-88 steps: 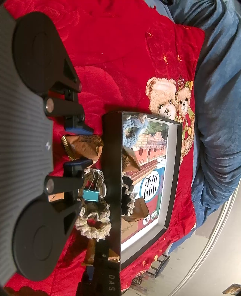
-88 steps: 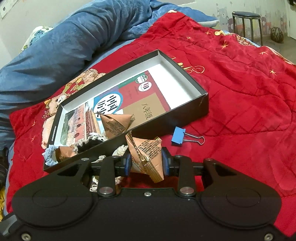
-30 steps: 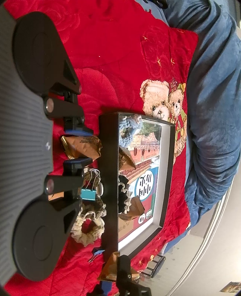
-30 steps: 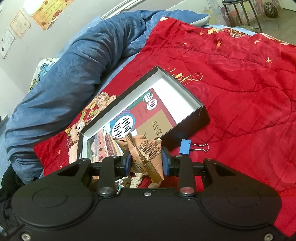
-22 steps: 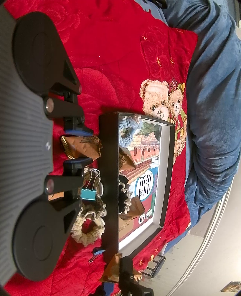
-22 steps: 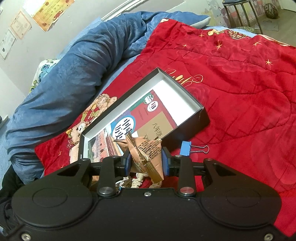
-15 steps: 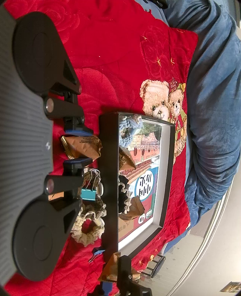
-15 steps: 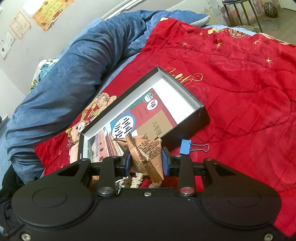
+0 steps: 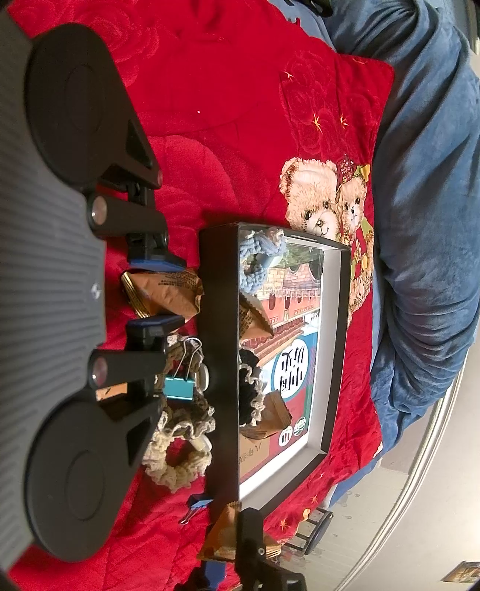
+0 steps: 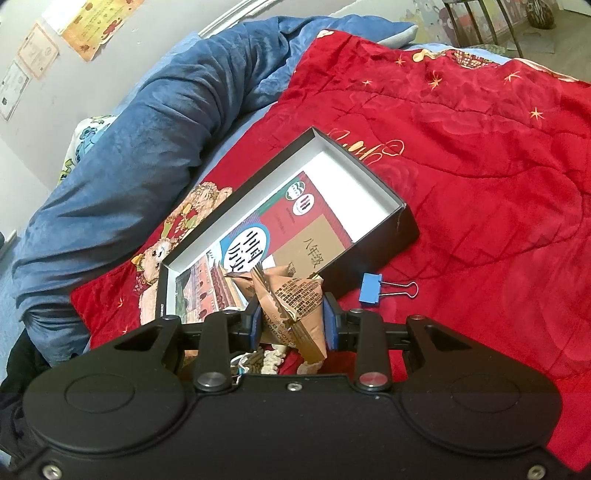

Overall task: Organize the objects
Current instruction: 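Carry the printed packet toward the box with the right tool while the left tool holds the brown packet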

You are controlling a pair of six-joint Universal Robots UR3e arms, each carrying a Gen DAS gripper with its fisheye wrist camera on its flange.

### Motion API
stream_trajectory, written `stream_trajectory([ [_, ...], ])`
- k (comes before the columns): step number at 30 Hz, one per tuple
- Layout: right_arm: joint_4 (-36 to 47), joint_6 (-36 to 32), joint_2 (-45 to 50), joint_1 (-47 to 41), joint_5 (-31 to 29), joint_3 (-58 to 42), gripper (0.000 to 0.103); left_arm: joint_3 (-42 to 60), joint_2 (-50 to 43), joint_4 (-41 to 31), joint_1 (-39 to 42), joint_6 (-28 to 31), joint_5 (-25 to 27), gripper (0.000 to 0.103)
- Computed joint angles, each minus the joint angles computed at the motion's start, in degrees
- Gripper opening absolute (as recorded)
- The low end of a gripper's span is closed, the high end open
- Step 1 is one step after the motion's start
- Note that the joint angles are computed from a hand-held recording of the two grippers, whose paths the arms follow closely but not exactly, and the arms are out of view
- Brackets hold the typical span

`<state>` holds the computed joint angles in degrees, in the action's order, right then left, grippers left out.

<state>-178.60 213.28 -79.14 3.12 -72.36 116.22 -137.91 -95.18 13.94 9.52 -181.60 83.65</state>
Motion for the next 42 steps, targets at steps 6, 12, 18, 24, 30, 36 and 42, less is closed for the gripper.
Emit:
stream_trajectory([
  [6,0.1,-0.1,-0.1,-0.1,0.2,-0.1,0.031,0.0,-0.3,0.3,0.0,0.3,0.0,0.028],
  [12,0.5,0.1,-0.2,-0.3,0.6,0.0,0.031,0.0,-0.3,0.3,-0.1,0.2,0.2,0.028],
  [18,0.5,0.1,-0.2,-0.6,0.9,0.1,0.031,0.2,-0.5,0.1,-0.3,0.2,0.4,0.028],
  [24,0.6,0.4,-0.1,-0.6,1.0,0.1,0.031,0.2,-0.4,0.1,-0.3,0.2,0.4,0.028],
  [30,0.6,0.3,0.0,-0.9,1.3,0.1,0.031,0.4,-0.6,0.0,-0.5,0.2,0.5,0.028],
  [36,0.7,0.5,-0.1,-1.1,1.8,0.3,0.031,0.5,-0.7,0.1,-0.7,0.2,0.8,0.028],
  [42,0.5,0.5,-0.1,-1.3,1.9,0.5,0.031,0.6,-0.6,-0.1,-0.7,0.1,0.8,0.028],
])
